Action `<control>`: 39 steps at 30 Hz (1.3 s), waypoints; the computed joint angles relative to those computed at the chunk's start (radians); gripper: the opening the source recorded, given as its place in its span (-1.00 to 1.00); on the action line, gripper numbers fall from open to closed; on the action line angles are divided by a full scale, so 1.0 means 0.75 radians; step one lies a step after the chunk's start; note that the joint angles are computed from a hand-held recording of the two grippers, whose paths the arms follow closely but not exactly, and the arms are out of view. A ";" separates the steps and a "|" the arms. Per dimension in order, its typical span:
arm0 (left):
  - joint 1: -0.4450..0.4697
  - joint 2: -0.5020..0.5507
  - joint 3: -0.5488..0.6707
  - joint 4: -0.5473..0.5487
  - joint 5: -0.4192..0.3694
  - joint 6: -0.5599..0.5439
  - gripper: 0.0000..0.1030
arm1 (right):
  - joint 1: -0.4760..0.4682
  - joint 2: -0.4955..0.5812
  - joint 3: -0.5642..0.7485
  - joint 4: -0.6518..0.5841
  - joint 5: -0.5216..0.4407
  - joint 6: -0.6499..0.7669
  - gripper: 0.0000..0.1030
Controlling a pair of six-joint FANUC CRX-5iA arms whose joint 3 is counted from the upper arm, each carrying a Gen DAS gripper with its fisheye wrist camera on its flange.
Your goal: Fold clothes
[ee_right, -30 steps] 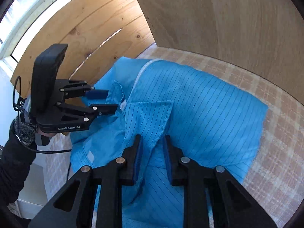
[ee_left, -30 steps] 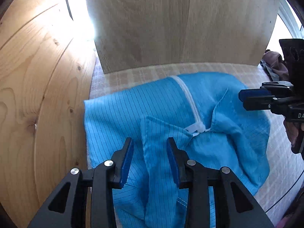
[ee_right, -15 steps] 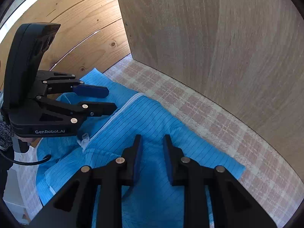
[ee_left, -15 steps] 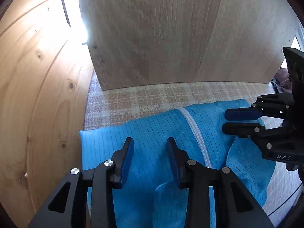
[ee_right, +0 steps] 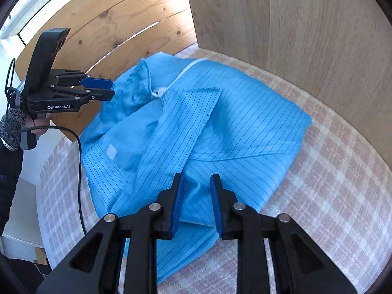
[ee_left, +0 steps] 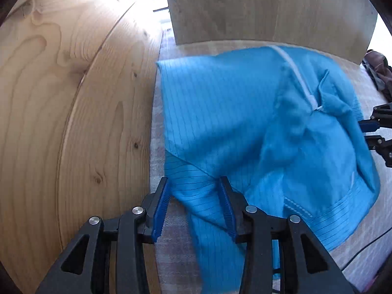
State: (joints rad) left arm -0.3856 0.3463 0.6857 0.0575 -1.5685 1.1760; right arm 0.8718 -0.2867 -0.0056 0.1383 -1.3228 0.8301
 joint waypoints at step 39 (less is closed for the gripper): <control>-0.194 -0.191 -0.233 0.252 -0.043 -0.285 -0.14 | -0.284 0.240 0.332 -0.342 0.035 0.142 -0.46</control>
State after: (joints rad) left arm -0.5311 0.2033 0.5111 0.2465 -1.6005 0.9620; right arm 0.6585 -0.1067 0.2430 -0.1182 -1.2967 0.9368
